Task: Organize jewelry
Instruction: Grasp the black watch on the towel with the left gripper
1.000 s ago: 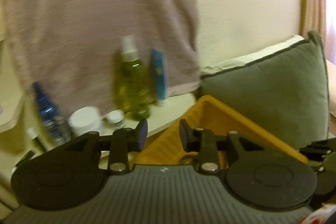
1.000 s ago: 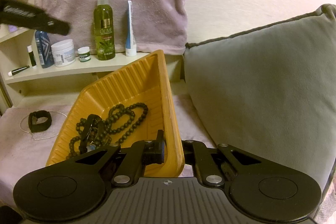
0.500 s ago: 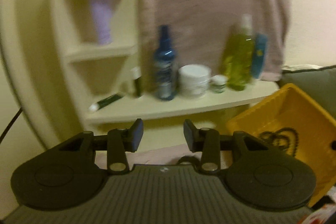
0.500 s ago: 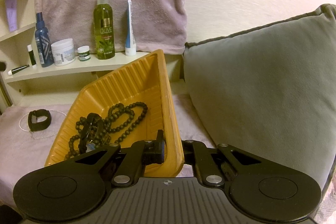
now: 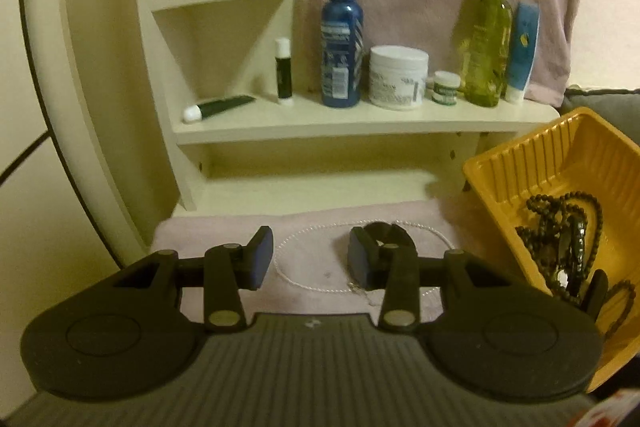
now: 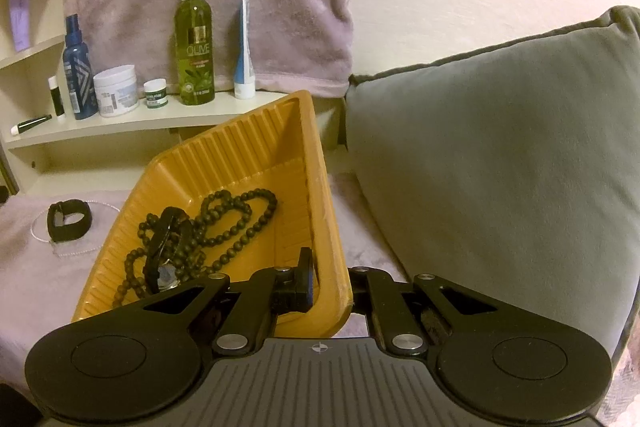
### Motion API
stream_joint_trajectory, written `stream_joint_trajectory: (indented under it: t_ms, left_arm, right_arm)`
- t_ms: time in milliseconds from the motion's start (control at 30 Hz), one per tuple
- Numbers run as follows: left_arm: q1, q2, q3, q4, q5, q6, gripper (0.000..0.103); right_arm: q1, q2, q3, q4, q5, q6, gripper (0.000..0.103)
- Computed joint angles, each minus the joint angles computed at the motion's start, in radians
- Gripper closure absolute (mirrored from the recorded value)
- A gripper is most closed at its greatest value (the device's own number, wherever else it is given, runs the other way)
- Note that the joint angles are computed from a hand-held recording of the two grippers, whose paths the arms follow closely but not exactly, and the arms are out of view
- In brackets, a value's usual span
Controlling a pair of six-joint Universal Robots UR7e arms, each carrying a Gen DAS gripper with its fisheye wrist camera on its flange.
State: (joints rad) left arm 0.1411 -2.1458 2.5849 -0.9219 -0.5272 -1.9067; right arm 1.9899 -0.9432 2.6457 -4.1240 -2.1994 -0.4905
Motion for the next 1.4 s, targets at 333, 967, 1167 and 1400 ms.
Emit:
stream_joint_trajectory:
  t_ms: [333,967,1167,1400]
  left_arm:
    - [0.122,0.063,0.063,-0.327,0.071,0.201,0.065]
    - [0.366,0.258,0.123,-1.057,0.136,0.746,0.078]
    - [0.366,0.232,0.120,-1.038,0.116,0.774,0.088]
    - [0.376,0.234,0.107,-1.016,0.095,0.799,0.091]
  right_arm:
    - [-0.004,0.007,-0.001,-0.005,-0.003,-0.006,0.096]
    - [-0.009,0.016,-0.015,0.014,-0.026,-0.004,0.096]
    - [-0.010,0.015,-0.014,0.012,-0.023,-0.010,0.096]
    - [-0.011,0.018,-0.014,0.008,-0.022,-0.011,0.096]
